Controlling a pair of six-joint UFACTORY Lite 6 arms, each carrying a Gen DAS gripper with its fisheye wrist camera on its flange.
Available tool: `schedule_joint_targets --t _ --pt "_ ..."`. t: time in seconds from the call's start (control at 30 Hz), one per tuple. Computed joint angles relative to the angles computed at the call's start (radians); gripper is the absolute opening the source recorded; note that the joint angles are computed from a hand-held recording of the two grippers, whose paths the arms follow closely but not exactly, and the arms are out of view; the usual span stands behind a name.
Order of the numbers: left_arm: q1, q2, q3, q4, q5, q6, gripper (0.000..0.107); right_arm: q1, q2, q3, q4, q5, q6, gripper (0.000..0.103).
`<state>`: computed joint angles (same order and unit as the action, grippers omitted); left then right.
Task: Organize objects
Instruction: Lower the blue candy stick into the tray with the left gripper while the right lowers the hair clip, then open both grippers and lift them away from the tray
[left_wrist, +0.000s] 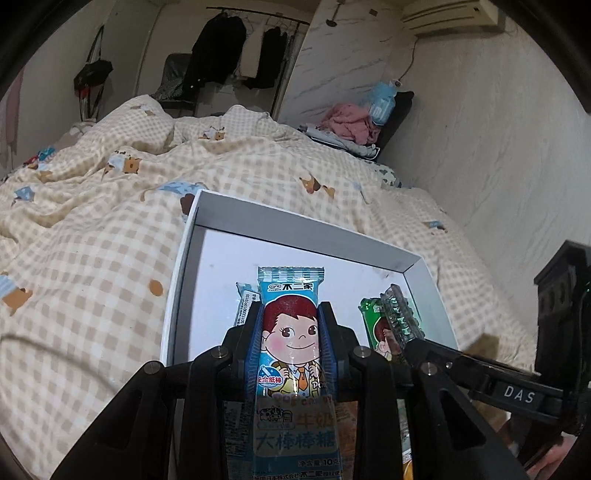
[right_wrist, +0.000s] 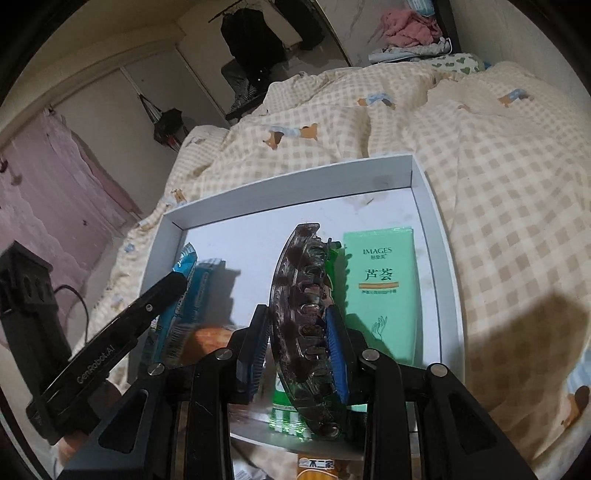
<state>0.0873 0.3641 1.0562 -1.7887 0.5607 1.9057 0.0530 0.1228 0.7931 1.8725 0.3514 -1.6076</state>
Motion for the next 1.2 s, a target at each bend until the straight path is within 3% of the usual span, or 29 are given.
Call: schedule_joint_targets --t 0.27,0.3,0.33,0.37,0.43,0.57,0.73,0.9,1.0,1.1,1.2 --pt "-0.034 -0.019 -0.032 -0.079 -0.057 0.098 0.035 0.038 0.042 0.038 -0.020 -0.058 0.025 0.033" --pt "-0.038 -0.024 -0.034 -0.089 -0.067 0.109 0.044 0.040 0.039 0.039 -0.025 -0.069 0.030 0.047" --pt "-0.041 -0.033 -0.042 -0.105 -0.073 0.126 0.059 0.032 0.029 0.027 0.005 -0.047 -0.003 0.068" --pt "-0.041 -0.043 -0.051 -0.120 -0.072 0.142 0.066 0.029 0.010 0.007 0.060 -0.034 -0.057 0.076" --pt "-0.023 -0.087 -0.090 -0.150 -0.041 0.174 0.073 0.032 -0.034 -0.022 0.118 -0.036 -0.114 0.080" --pt "0.046 -0.207 -0.127 -0.030 0.015 0.026 0.079 -0.037 -0.151 -0.043 -0.131 0.072 0.145 0.080" --pt "0.199 -0.400 -0.128 0.241 0.180 -0.273 0.082 -0.110 -0.332 0.006 -0.589 0.223 0.591 0.080" --pt "0.367 -0.568 -0.112 0.463 0.407 -0.350 0.088 -0.145 -0.517 0.145 -1.048 0.454 0.953 0.080" --pt "0.486 -0.656 -0.115 0.549 0.507 -0.354 0.093 -0.165 -0.631 0.203 -1.197 0.583 1.054 0.080" --pt "0.634 -0.704 -0.121 0.593 0.655 -0.321 0.100 -0.228 -0.700 0.240 -1.191 0.778 1.020 0.080" --pt "0.798 -0.733 -0.137 0.626 0.814 -0.290 0.102 -0.138 -0.858 0.180 -1.322 0.766 1.112 0.080"
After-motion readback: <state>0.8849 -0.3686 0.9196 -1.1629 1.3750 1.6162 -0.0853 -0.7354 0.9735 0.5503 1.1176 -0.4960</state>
